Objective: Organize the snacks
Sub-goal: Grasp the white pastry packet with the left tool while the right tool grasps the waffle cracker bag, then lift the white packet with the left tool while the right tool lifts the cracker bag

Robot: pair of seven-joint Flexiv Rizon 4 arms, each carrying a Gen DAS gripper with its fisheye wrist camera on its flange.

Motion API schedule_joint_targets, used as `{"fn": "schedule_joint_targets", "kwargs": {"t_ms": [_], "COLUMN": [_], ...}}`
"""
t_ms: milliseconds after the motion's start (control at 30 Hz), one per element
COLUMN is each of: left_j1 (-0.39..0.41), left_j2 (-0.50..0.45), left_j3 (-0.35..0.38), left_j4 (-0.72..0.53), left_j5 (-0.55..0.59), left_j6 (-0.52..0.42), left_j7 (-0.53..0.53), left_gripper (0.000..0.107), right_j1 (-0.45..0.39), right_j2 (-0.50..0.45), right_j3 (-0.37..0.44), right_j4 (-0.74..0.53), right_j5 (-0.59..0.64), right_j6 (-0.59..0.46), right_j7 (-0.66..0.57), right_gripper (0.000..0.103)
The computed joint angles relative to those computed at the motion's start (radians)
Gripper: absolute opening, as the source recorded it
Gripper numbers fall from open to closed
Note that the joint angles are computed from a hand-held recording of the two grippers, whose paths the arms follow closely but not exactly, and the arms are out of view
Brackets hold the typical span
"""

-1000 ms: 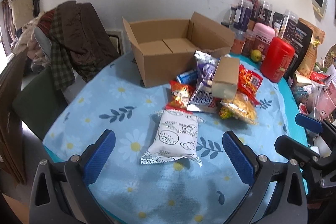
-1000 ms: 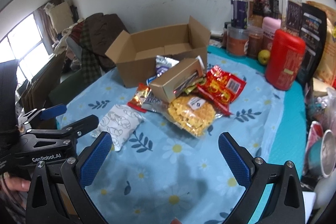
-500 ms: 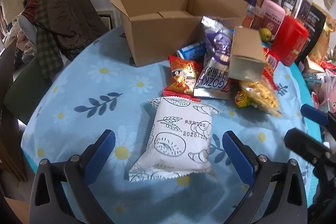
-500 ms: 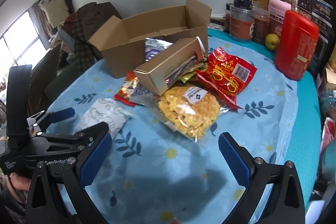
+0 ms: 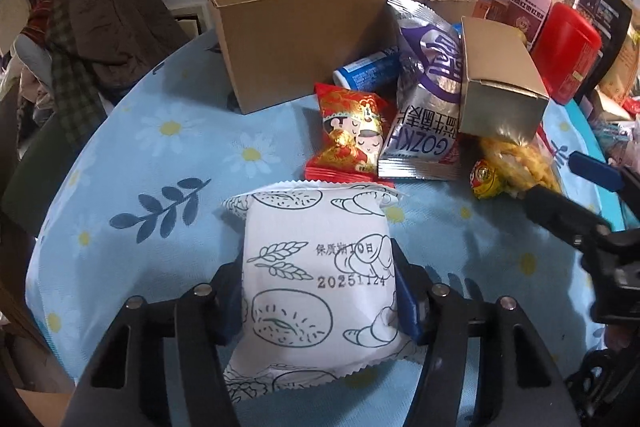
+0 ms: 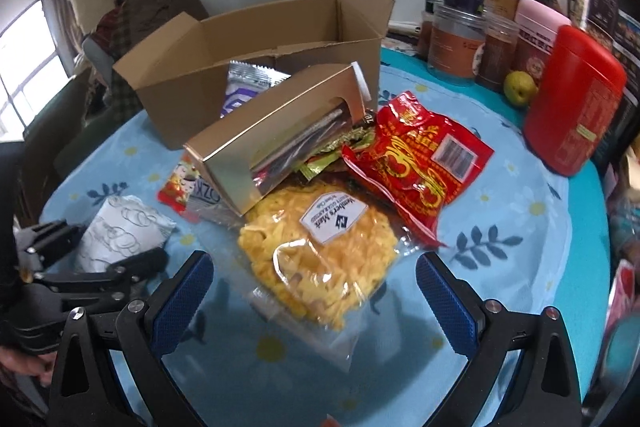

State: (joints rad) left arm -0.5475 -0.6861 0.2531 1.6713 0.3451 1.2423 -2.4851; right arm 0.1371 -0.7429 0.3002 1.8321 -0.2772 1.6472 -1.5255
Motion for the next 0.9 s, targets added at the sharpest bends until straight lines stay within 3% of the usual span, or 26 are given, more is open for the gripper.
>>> {"fn": "schedule_joint_targets", "kwargs": {"t_ms": [100,167,200,233,267,333,433,633,900], "left_j1": [0.012,0.010,0.010,0.011,0.014,0.008,0.006,-0.004,-0.041], "left_j2": [0.003,0.003,0.003,0.002,0.003,0.004,0.004,0.013,0.032], "left_j3": [-0.008,-0.004,-0.004,-0.004,-0.006,0.000,-0.002,-0.008,-0.009], "left_j4": [0.006,0.008,0.009,0.009,0.009,0.013,0.014,0.030,0.045], "left_j5": [-0.008,-0.010,-0.011,-0.013,-0.015,-0.012,-0.014,-0.019,-0.003], "left_j6": [0.011,0.013,0.016,0.016,0.017,0.019,0.020,0.032,0.040], "left_j7": [0.005,0.001,0.000,0.001,0.006,0.002,0.002,0.003,-0.001], "left_gripper": [0.060,0.059,0.060,0.060,0.060,0.059,0.059,0.059,0.059], "right_j1": [0.044,0.068,0.050,0.053,0.080,0.114,0.156,0.157,0.176], "right_j2": [-0.011,-0.018,-0.025,-0.026,-0.020,-0.009,0.008,0.035,0.102], "right_j3": [-0.051,-0.079,-0.057,-0.058,-0.091,-0.134,-0.189,-0.205,-0.243], "right_j4": [-0.011,-0.013,-0.020,-0.020,-0.009,0.013,0.051,0.110,0.255], "right_j5": [-0.005,-0.010,-0.019,-0.023,-0.019,-0.019,-0.014,-0.018,0.006], "right_j6": [0.019,0.039,0.032,0.028,0.051,0.086,0.146,0.202,0.307], "right_j7": [0.003,0.005,-0.001,0.001,0.003,0.004,0.002,-0.007,-0.065], "right_gripper": [0.103,0.093,0.081,0.077,0.074,0.058,0.046,0.038,0.035]}}
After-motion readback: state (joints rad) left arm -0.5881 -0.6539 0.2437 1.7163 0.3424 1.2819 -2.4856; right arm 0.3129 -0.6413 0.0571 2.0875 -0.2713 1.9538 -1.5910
